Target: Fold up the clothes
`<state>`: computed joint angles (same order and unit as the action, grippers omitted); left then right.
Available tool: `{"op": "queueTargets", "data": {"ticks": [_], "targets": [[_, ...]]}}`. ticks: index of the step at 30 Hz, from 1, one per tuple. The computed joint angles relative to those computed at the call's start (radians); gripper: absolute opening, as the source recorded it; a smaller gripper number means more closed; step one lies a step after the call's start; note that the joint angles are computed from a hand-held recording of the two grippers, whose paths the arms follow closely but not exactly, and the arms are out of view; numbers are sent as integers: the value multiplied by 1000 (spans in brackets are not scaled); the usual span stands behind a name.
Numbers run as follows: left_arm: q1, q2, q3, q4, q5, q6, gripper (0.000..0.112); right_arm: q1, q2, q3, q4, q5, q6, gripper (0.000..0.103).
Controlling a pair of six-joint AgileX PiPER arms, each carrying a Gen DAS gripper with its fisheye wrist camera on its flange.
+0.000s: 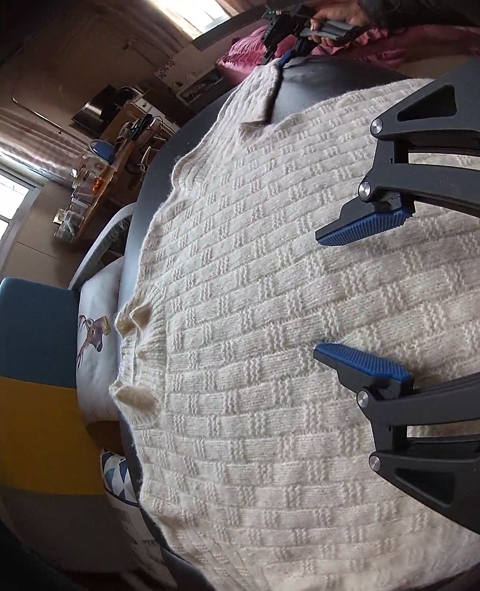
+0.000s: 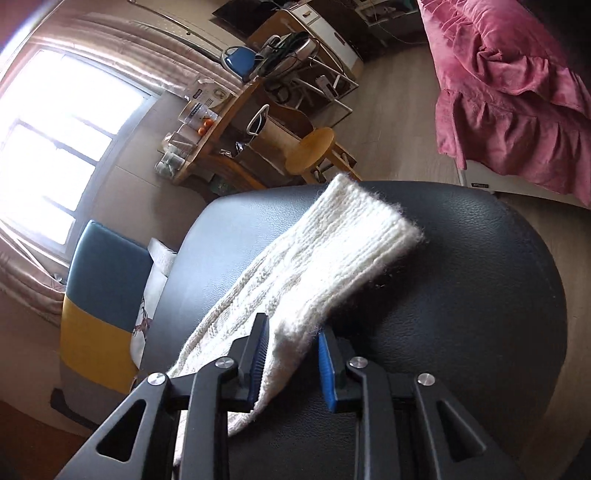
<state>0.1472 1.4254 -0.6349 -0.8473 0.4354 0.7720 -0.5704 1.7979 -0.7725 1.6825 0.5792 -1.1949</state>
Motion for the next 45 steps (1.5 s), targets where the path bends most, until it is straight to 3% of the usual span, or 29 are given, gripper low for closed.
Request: {"op": "queueTargets", "data": {"ticks": [5, 10, 14, 16, 20, 22, 27, 32, 40, 41, 43, 45], "targets": [[-6, 1, -11, 11, 17, -21, 61, 79, -52, -6, 12, -36, -95, 10], [41, 17, -96, -75, 194, -11, 61, 270, -111, -69, -192, -138, -74, 7], [-21, 49, -203, -126, 292, -54, 64, 452, -114, -97, -370, -206, -8, 6], [-72, 77, -258, -151, 323, -76, 66, 499, -96, -98, -383, -208, 3, 5], [-173, 167, -374, -214, 377, -132, 67, 557, -50, -90, -398, -235, 8, 5], [-214, 238, -448, -249, 414, -173, 70, 609, -58, -69, -444, -307, 14, 5], [-297, 451, -673, -314, 511, -324, 71, 683, -88, -28, -570, -393, 66, 5], [-342, 639, -890, -354, 573, -495, 71, 704, -104, 4, -473, -429, -63, 5], [-403, 795, -1161, -207, 578, -714, 71, 737, -109, 30, -190, -478, -355, 6], [-415, 803, -1184, -178, 570, -727, 68, 733, -109, 32, -160, -473, -383, 6], [-442, 821, -1238, -98, 564, -752, 52, 726, -112, 32, -171, -466, -362, 8], [-471, 822, -1269, -4, 552, -767, 17, 712, -122, 28, -266, -441, -256, 11]]}}
